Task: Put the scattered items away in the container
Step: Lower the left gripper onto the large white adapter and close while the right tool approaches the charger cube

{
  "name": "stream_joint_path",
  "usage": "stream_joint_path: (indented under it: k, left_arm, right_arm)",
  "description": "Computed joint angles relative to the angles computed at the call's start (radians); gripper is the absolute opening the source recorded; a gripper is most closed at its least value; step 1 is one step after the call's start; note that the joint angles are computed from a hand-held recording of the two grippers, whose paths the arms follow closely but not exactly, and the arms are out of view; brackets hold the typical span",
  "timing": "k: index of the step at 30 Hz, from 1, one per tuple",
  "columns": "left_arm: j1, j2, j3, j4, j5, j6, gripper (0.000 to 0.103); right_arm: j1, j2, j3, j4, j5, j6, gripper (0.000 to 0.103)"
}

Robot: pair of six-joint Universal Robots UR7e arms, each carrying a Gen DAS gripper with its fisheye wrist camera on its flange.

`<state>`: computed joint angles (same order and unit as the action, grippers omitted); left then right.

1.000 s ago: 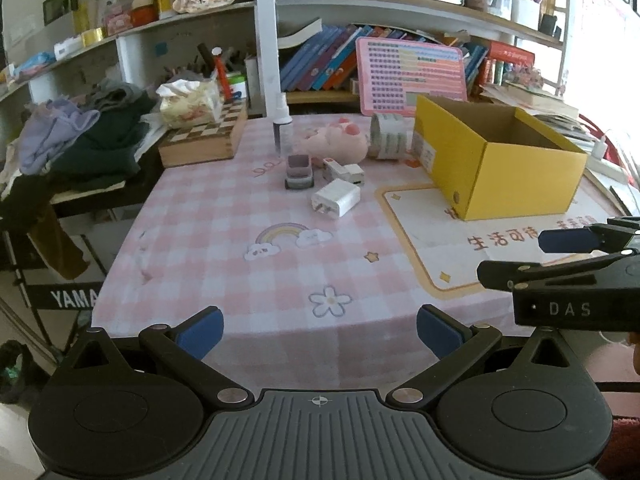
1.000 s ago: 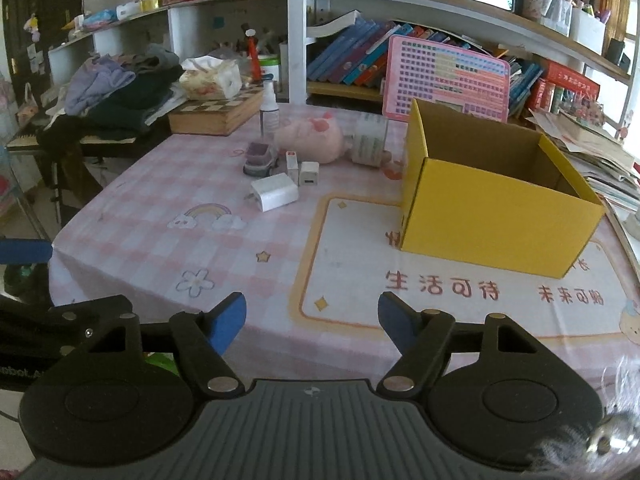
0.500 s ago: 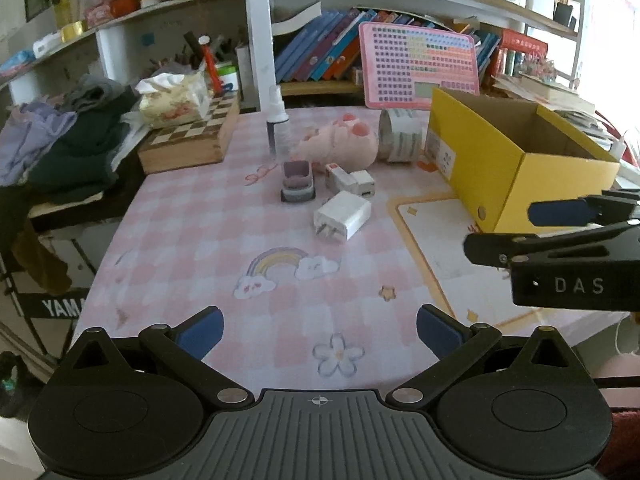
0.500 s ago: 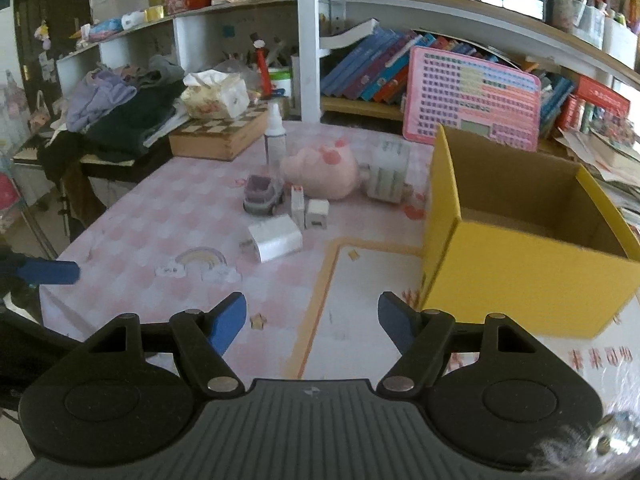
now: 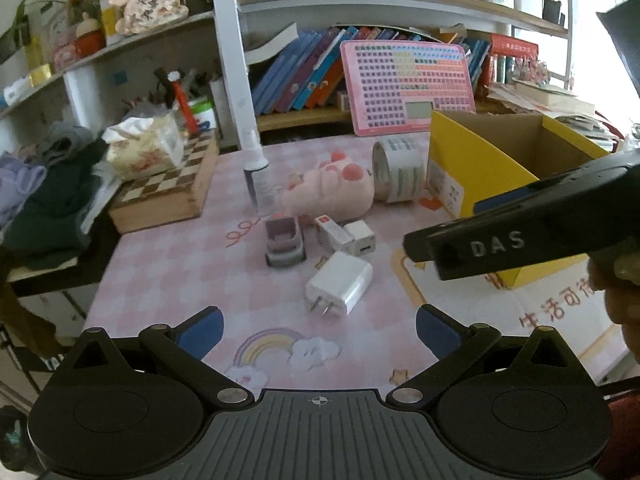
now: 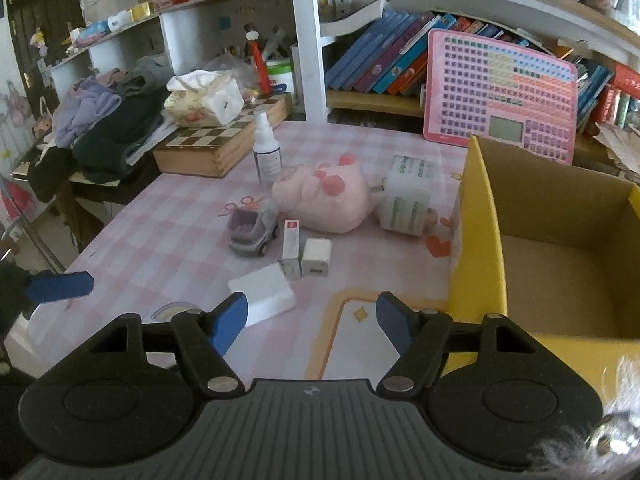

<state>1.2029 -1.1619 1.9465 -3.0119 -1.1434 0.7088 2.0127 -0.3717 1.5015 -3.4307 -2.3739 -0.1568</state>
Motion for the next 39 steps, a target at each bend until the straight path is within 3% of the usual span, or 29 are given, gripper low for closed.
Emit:
stream_joint_path:
  k: [11, 16, 23, 39]
  left_arm:
    - [0.000, 0.123, -0.135, 0.103, 0.091, -0.099, 0.103]
    - [0.004, 0.158, -0.174, 0.136, 0.084, -0.095, 0.103]
    - [0.013, 0.203, -0.226, 0.182, 0.093, -0.121, 0.101]
    - [0.016, 0.259, -0.281, 0.226, 0.113, -0.127, 0.078]
  right_arm:
    - [-0.058, 0.000, -0.065, 0.073, 0.076, -0.055, 0.070]
    - [-0.072, 0.005, -0.088, 0.082, 0.093, -0.092, 0.070]
    - [-0.094, -0.001, -0.099, 0.126, 0.101, -0.057, 0.070]
    - [-0.109, -0.003, -0.114, 0.173, 0.121, -0.066, 0.069]
